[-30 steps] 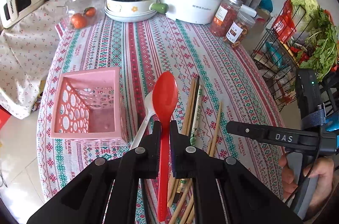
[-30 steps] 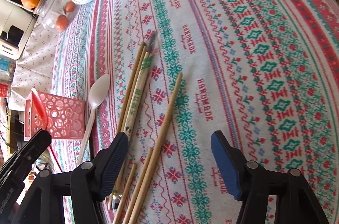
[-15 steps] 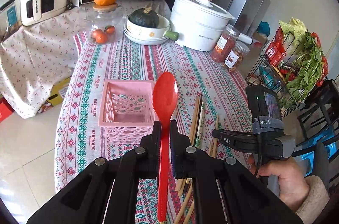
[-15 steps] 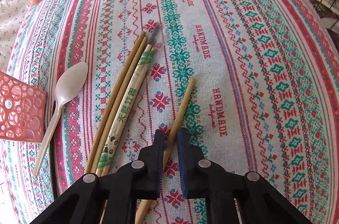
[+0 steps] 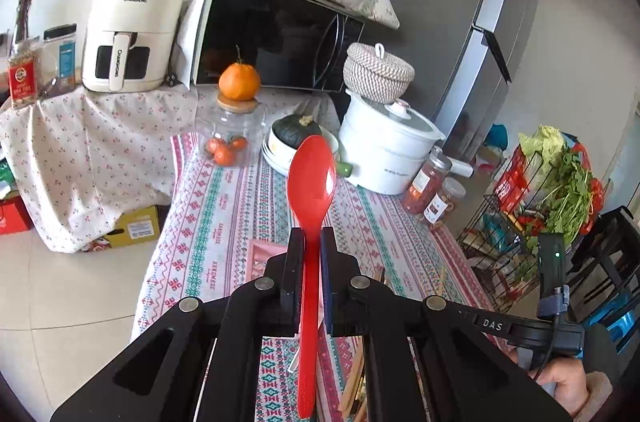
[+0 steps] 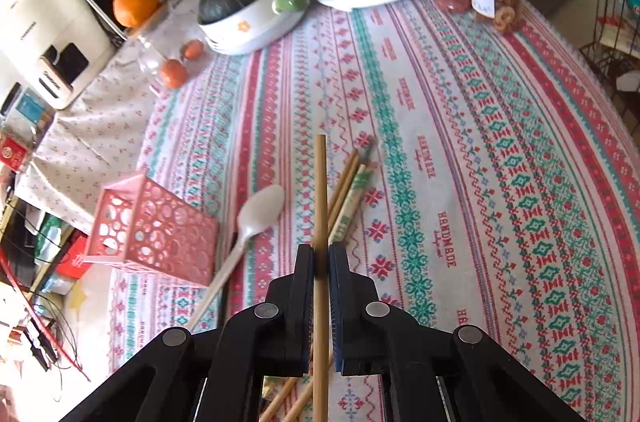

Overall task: Organize utensils
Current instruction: 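Carry the red spoon into the pink basket with the left gripper while the right grasps a wooden chopstick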

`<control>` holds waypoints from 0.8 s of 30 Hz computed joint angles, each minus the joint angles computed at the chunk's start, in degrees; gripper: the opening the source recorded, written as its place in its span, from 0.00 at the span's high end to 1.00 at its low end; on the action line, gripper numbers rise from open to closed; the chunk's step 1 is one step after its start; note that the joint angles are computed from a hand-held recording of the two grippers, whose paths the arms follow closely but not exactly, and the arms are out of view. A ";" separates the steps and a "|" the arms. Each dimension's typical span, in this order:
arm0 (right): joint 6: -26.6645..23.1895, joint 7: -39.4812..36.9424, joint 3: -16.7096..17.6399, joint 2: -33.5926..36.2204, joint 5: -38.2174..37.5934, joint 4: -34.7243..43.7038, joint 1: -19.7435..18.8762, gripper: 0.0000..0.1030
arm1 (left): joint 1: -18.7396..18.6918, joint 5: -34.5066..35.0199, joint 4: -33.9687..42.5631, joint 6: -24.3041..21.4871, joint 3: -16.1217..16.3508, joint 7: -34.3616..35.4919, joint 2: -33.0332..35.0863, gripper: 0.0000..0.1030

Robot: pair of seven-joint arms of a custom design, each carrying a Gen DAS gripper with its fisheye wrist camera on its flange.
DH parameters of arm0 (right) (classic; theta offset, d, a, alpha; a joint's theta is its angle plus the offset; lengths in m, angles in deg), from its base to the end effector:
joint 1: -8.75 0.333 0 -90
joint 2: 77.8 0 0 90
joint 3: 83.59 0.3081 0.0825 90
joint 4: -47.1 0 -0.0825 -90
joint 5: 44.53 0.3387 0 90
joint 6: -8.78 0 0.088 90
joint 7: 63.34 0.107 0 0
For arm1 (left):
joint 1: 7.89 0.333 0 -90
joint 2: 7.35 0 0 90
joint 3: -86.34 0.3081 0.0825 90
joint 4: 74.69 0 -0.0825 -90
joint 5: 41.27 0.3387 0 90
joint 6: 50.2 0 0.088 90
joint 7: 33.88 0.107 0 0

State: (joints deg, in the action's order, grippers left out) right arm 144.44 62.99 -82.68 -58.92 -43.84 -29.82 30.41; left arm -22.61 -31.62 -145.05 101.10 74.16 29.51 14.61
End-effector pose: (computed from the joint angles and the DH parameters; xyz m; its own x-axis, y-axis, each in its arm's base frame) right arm 0.6094 0.2512 0.6200 -0.1151 -0.9121 -0.3934 -0.8011 0.3195 -0.5061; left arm 0.6102 -0.2723 0.6810 -0.2065 -0.9299 0.3043 -0.5750 -0.1363 -0.8067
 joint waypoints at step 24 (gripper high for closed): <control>15.06 -0.46 1.11 -8.81 -5.11 -9.43 0.64 0.95 | -9.57 30.74 23.21 1.09 15.90 -34.49 18.76 0.92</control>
State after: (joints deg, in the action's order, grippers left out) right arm 159.50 62.52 -81.57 -67.73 -48.96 -39.25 31.06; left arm -32.18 -0.88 -121.84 102.19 90.06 -4.98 33.37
